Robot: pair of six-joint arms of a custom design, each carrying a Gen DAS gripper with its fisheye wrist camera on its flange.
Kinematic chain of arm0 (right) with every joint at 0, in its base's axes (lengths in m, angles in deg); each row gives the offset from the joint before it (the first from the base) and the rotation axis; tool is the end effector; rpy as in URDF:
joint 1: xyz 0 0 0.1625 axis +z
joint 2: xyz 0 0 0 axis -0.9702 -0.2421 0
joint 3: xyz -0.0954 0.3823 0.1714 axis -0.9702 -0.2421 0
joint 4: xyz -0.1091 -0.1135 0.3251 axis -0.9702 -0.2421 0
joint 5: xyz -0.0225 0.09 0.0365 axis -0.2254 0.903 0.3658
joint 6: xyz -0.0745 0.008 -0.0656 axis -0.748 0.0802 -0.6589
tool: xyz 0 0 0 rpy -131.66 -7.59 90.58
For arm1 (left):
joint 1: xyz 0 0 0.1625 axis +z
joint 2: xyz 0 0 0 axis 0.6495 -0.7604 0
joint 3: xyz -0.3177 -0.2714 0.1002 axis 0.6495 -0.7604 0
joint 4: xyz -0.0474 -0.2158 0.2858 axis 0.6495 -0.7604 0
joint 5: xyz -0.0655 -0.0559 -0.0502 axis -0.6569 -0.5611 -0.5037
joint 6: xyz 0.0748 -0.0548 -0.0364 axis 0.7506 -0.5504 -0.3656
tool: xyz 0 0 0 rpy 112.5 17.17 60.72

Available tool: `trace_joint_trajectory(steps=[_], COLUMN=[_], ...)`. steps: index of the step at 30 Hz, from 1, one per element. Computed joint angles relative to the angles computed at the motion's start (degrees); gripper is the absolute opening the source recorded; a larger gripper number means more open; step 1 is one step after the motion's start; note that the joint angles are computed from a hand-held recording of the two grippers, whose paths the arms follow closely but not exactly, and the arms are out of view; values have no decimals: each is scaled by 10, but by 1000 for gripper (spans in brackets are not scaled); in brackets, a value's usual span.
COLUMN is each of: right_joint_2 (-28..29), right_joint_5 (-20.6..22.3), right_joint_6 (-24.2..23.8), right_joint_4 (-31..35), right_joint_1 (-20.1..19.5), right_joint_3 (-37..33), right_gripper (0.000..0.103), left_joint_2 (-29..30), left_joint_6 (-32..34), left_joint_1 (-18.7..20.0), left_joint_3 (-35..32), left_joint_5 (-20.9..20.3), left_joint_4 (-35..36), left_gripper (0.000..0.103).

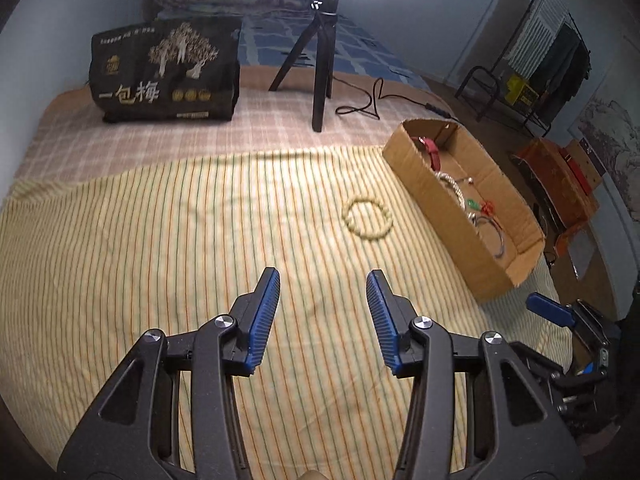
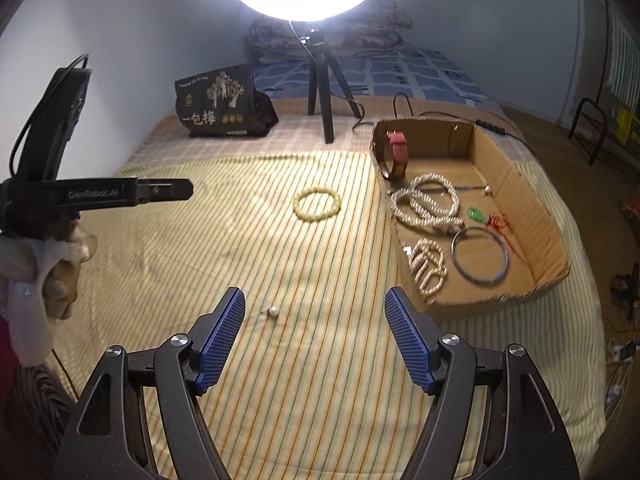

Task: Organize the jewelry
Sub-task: 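Close left tool on the second pearl earring while right tool approaches the bead bracelet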

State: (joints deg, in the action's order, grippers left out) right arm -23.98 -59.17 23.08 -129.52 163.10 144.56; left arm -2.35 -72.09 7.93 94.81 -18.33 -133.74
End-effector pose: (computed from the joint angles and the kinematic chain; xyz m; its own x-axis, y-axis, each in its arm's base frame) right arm 0.0711 -0.7522 0.3531 -0.6766 -0.5236 0.5178 -0.6849 0.7056 -0.1815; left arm -0.3784 -0.7367 0.0434 -0.8643 -0.1100 -0.4908 0.2108 0.8067 -0.5521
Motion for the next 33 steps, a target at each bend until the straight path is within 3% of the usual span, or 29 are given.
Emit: trace_joint_trajectory(steps=[4, 8, 12, 16, 19, 22, 24, 33], right_joint_2=[-1, -2, -2, 2, 6, 15, 22, 53], right_joint_5=[1, 12, 21, 20, 25, 29, 30, 36], right_joint_6=[12, 27, 38, 32, 33, 38, 42, 56], right_joint_4=[7, -3, -1, -2, 12, 29, 38, 71], right_joint_1=[-8, -14, -19, -21, -24, -27, -28, -28], right_joint_3=[8, 7, -4, -18, -31, -48, -59, -106], right_gripper=[63, 57, 57, 56, 44, 43, 42, 38], left_joint_2=[-20, -9, 6, 38, 61, 79, 91, 124], left_joint_6=[-7, 37, 53, 81, 109, 130, 140, 162], left_joint_1=[-7, -23, -21, -20, -23, -23, -21, -6], left_joint_3=[64, 86, 98, 59, 27, -3, -24, -84], left_joint_5=[-5, -2, -40, -58, -50, -44, -43, -49], left_joint_4=[-50, -90, -125, -97, -78, -62, -45, -16], left_gripper=[46, 46, 46, 46, 46, 46, 34, 28])
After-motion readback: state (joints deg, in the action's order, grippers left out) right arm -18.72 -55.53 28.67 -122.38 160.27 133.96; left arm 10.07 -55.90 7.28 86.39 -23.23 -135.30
